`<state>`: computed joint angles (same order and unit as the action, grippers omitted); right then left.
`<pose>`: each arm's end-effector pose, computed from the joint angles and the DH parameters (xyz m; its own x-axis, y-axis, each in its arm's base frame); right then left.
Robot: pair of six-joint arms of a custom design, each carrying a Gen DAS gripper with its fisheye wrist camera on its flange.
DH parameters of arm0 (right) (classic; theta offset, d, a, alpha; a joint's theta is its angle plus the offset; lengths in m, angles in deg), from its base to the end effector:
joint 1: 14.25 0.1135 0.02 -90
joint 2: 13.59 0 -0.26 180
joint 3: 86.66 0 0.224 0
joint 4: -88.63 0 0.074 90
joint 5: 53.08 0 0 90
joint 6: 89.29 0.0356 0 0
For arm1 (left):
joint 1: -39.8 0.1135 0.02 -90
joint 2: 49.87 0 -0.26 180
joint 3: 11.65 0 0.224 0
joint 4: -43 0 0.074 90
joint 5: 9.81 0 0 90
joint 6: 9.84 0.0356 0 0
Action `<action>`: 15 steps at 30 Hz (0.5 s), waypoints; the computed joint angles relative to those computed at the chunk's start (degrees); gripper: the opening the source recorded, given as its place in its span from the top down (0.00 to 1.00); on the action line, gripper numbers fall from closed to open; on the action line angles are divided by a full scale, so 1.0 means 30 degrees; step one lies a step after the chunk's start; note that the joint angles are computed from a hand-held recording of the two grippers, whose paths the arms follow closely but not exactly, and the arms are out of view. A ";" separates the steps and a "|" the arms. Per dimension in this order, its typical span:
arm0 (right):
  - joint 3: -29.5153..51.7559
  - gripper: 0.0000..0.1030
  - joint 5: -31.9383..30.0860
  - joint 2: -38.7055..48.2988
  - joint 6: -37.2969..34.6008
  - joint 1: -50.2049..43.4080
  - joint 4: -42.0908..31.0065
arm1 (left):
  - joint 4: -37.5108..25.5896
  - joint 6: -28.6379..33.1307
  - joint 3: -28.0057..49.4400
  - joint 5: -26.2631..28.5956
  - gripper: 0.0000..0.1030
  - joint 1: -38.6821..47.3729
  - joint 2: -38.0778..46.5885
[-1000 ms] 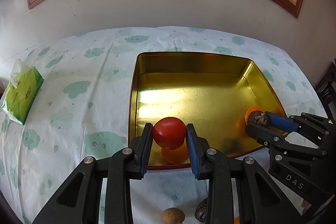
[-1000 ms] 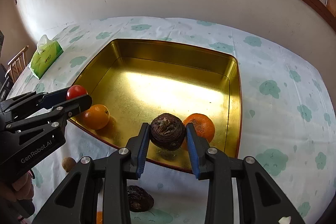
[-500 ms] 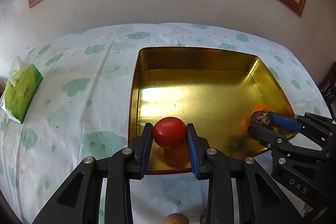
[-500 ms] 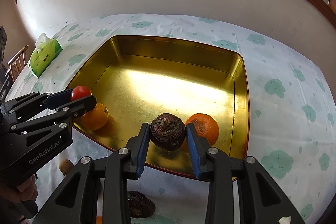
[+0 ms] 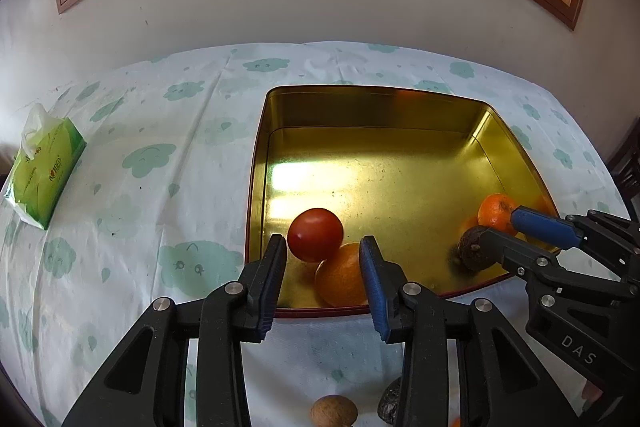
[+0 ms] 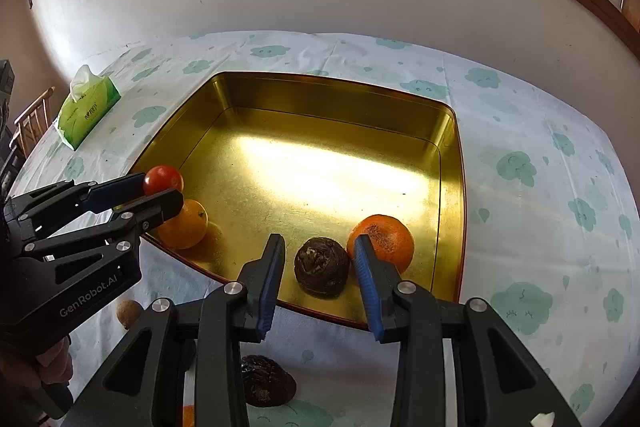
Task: Organize fruits
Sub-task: 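Open the right tool to drop the brown fruit in the tin while the left tool releases the tomato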
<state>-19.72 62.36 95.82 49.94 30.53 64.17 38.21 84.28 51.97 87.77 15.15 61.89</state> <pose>0.2331 0.2098 0.1098 -0.8177 0.1520 -0.5552 0.1572 0.9868 0.0387 0.2996 -0.1426 0.1009 -0.6884 0.3943 -0.6088 0.5365 0.8416 -0.0617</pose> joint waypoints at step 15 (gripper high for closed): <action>-0.1356 0.66 0.1246 -0.2444 0.2658 0.2143 -0.1838 | 0.0084 0.0119 -0.3167 -0.0112 0.48 0.0400 -0.3547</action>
<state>-23.78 66.10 88.48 57.91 36.96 58.66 38.46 84.64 42.47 87.43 16.35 51.25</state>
